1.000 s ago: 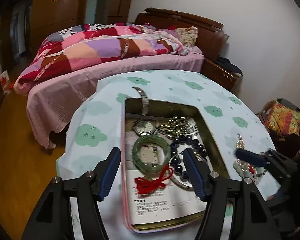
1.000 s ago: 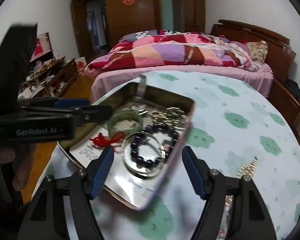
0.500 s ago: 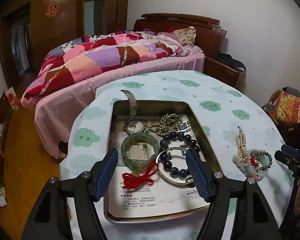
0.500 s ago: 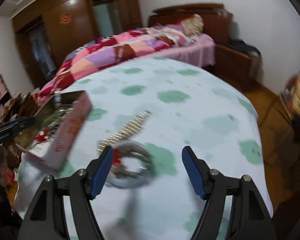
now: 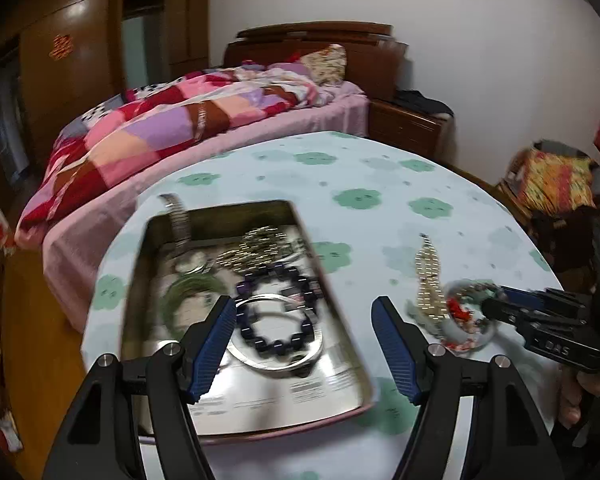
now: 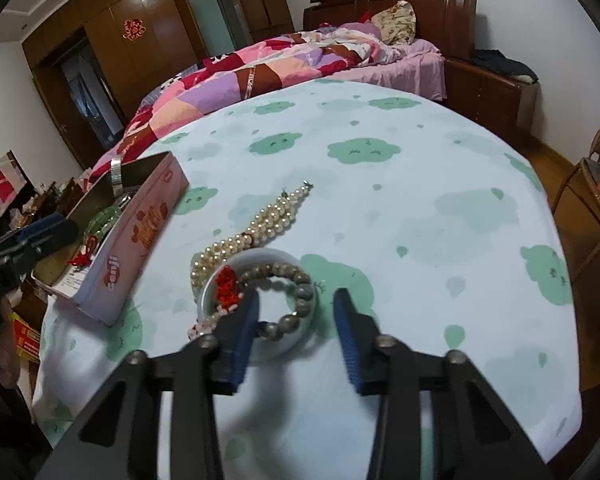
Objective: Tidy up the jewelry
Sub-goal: 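Grasp the pearl strand with the left gripper while the right gripper grasps the grey bead bracelet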
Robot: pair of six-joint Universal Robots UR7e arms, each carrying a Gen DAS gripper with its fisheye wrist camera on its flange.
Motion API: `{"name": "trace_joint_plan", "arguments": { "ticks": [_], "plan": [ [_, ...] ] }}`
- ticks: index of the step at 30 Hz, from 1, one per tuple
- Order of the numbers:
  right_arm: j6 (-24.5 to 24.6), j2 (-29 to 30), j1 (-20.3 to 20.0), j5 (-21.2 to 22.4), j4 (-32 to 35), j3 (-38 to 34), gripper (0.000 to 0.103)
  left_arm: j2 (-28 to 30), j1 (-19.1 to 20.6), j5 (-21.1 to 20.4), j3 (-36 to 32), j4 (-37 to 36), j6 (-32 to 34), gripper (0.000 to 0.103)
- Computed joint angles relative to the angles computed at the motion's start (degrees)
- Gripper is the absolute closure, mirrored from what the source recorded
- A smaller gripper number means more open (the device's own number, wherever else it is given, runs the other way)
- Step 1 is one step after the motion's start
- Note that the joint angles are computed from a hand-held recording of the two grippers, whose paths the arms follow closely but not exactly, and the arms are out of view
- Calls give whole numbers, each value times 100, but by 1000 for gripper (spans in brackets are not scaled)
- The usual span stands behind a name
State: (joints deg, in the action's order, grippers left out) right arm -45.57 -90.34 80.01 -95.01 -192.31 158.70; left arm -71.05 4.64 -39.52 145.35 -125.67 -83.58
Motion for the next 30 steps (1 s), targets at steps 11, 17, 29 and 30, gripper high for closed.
{"name": "trace_joint_plan", "arguments": {
  "ticks": [11, 17, 29, 30],
  "plan": [
    [-198, -222, -32, 386, -94, 54, 91, 1195, 578, -30, -522, -2102, 2177, 33],
    [11, -831, -38, 1025, 337, -24, 91, 1409, 870, -125, -720, -2403, 2385, 33],
    [172, -297, -246, 917, -625, -191, 91, 2066, 1423, -529, -1214, -3064, 3147, 33],
    [166, -188, -269, 880, -708, -194, 91, 2116, 1459, -548, -1246, -3061, 3165, 33]
  ]
}}
